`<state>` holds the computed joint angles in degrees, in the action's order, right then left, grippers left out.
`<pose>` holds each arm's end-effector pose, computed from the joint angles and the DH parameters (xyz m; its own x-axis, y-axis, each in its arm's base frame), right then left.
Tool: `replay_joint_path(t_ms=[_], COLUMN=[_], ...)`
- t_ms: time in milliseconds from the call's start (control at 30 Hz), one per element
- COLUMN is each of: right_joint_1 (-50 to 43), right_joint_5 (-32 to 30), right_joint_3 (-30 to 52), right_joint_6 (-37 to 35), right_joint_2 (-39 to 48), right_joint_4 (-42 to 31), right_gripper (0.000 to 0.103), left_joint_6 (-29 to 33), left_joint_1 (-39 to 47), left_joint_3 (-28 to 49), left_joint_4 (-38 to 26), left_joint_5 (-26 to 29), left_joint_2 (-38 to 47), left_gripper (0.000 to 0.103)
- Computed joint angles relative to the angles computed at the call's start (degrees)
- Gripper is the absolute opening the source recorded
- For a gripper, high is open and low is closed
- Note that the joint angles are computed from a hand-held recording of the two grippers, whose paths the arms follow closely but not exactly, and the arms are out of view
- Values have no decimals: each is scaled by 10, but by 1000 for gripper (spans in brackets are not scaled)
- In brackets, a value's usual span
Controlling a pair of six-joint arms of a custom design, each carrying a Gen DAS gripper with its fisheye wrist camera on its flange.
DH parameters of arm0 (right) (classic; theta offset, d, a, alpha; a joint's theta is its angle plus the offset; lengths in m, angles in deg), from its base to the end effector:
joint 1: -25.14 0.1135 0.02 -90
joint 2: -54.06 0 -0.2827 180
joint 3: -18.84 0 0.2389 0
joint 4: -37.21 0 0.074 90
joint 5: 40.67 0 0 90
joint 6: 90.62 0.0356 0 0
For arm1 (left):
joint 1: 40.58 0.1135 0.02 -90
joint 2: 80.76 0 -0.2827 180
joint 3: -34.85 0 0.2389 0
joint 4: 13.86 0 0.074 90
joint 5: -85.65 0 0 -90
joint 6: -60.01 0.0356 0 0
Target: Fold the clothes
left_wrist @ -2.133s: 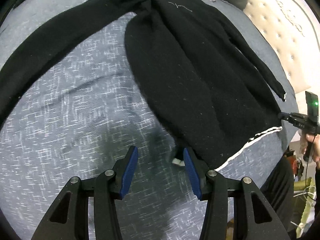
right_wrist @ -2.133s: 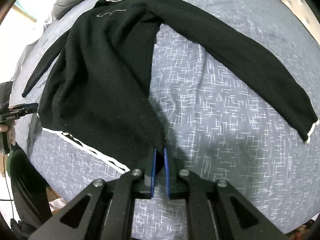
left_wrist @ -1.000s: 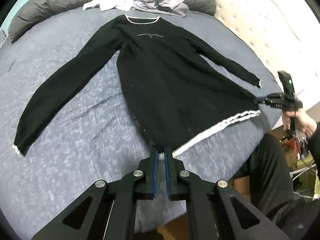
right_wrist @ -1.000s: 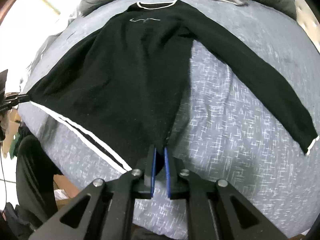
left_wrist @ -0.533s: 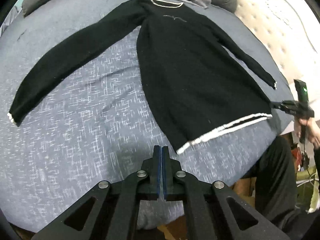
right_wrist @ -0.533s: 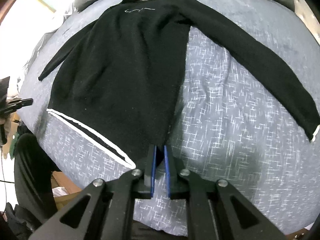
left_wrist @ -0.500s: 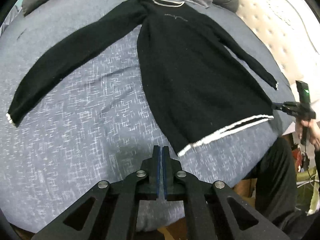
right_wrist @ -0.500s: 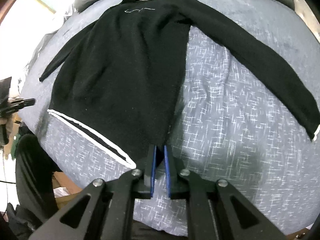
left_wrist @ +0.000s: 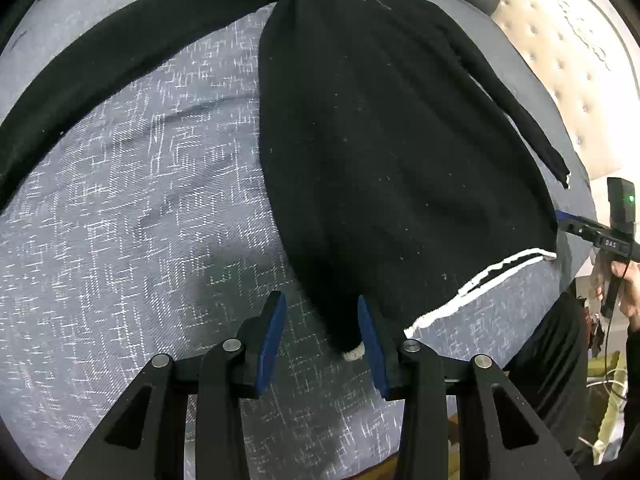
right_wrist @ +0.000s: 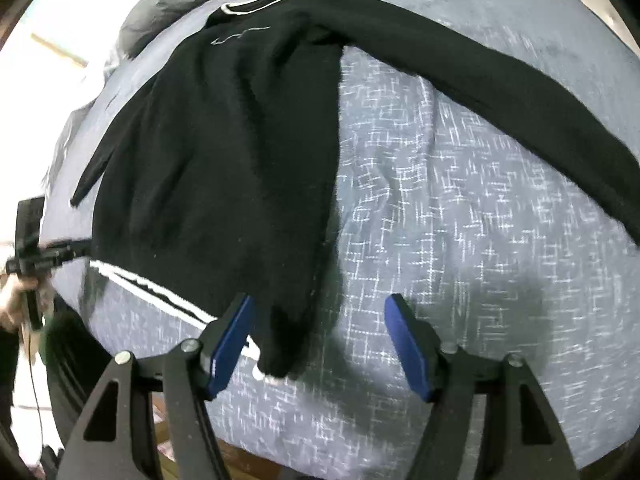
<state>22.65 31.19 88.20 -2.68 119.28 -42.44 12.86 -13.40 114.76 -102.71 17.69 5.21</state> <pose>0.1671 0.0038 0.2830 -0.9653 0.0078 -0.2609 -0.0713 0.9537 0.2922 0.2094 0.0925 0.2637 -0.9572 0.2171 -0.1915 0.2714 0.9033 -0.3323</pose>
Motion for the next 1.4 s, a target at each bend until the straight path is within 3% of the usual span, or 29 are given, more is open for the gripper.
replay_joint_path(t_ms=[267, 300, 367, 500, 567, 900, 1033, 1400], right_joint_1=[93, 103, 117, 135, 136, 139, 147, 110], right_joint_5=[57, 62, 66, 60, 56, 39, 43, 23], right_joint_3=[-5, -7, -10, -11, -11, -14, -8, 52], right_joint_6=[39, 46, 51, 48, 45, 39, 41, -8], right_joint_2=[45, 48, 51, 55, 56, 50, 45, 28], right_joint_4=[13, 15, 20, 29, 30, 36, 34, -21], right_gripper=[64, 62, 42, 38, 25, 10, 8, 7], left_joint_6=[-12, -13, -14, -12, -9, -12, 0, 140], left_joint_1=[-9, -9, -10, -11, -8, -7, -20, 61], left_joint_3=[-18, -19, -22, -21, -17, -32, -38, 73], left_joint_4=[20, 21, 24, 20, 14, 22, 26, -104], left_joint_5=[-7, -6, -4, 3, 10, 25, 20, 41], left_joint_2=[-2, -2, -1, -1, 3, 8, -11, -32], left_gripper=[41, 41, 41, 41, 40, 39, 9, 5])
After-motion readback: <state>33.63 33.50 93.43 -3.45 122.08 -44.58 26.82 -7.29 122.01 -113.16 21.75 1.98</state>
